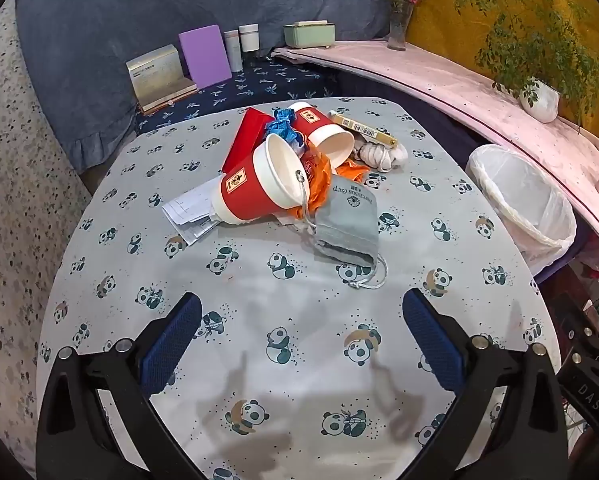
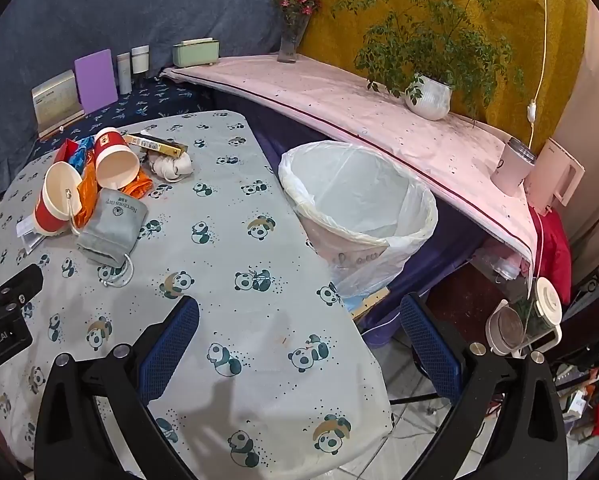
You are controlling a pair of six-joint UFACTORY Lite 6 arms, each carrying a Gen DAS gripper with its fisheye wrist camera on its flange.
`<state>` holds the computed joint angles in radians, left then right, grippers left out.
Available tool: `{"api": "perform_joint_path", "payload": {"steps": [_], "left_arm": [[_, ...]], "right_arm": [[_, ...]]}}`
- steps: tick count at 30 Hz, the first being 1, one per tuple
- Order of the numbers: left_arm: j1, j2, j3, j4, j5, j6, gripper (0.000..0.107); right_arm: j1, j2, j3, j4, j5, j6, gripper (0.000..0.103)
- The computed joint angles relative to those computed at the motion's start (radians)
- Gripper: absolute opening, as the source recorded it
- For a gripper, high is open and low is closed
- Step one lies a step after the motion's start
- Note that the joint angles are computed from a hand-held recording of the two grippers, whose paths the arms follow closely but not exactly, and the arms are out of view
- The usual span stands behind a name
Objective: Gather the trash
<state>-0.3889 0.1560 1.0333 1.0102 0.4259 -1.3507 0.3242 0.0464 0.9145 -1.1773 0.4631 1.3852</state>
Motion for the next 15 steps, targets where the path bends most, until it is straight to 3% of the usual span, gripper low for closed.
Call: {"api": "perform_joint_path", "payload": {"steps": [15], "left_arm": [[0.022,-0.014,-0.016,0.000,-0.018,0.011,0.096]], "right_arm": [[-0.007,0.006,0.008,0.001,0.000,-0.002,0.096]]}}
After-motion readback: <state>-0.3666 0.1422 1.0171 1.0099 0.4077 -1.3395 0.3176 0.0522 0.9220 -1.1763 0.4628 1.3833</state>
